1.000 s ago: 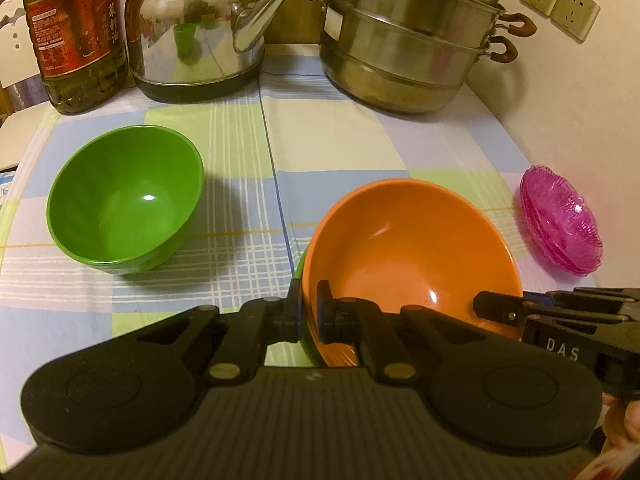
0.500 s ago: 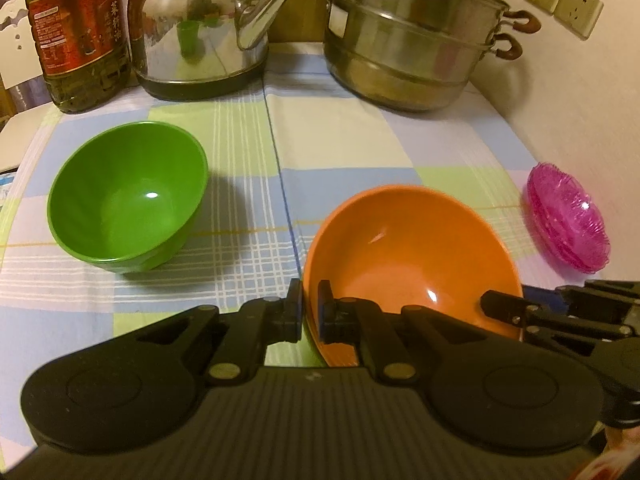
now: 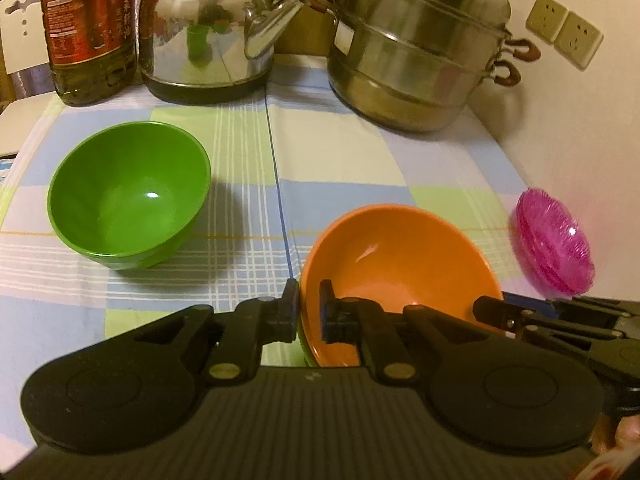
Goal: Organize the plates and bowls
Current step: 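Lower the orange bowl into the green bowl and open both grippers, then pull both grippers back and move them toward the other green bowl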
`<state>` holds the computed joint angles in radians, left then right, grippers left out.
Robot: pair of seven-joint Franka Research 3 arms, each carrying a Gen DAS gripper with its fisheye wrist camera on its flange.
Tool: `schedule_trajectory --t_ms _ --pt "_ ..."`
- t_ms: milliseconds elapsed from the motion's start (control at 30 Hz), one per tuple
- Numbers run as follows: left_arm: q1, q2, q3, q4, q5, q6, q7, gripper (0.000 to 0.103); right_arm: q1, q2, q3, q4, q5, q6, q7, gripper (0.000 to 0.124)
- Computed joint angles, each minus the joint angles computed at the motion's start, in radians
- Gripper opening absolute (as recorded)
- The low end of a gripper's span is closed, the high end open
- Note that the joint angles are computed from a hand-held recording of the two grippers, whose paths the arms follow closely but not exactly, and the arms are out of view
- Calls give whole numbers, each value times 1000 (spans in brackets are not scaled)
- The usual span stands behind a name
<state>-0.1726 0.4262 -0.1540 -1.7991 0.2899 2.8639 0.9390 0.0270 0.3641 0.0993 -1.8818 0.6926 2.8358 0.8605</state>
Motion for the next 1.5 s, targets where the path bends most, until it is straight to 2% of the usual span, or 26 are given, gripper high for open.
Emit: schedule_trajectory --t_ms 133,300,433,500,600,633,833,933,1100,1300,1400,1500 --pt "-10 -33 15 -38 11 33 -41 11 -30 -22 25 -12 73 -9 -41 38" --pt "-38 -108 51 -118 67 73 -134 25 -35 -71 16 -44 146 -50 -68 40" --pt "-60 -182 74 -188 147 83 -224 42 -21 -124 -10 -93 170 -82 -71 40" --pt "-68 -221 81 -226 195 78 -280 48 -8 -150 -25 -121 165 -88 -66 40" --pt "-74 -276 85 -280 289 62 -390 63 17 -189 -47 -171 128 -75 -45 40" --pt "-72 -294 82 -295 322 51 -426 65 24 -203 -53 -191 112 -69 -40 40" --pt "-28 -384 22 -389 402 17 -508 65 58 -284 -74 -293 43 -42 -11 40" --pt "-20 -420 -5 -420 483 -19 -574 65 72 -318 -77 -336 45 -34 -24 40" --pt "-4 -461 -40 -471 525 -30 -627 65 92 -353 -87 -380 54 -41 -38 40" --pt "13 -498 -56 -515 523 -38 -658 65 110 -367 -94 -399 51 -46 -42 40" --pt "31 -514 -57 -533 547 -11 -691 65 115 -368 -94 -394 51 -55 -38 40" --pt "41 -525 -48 -550 489 21 -670 65 116 -368 -97 -378 77 -91 -45 40"
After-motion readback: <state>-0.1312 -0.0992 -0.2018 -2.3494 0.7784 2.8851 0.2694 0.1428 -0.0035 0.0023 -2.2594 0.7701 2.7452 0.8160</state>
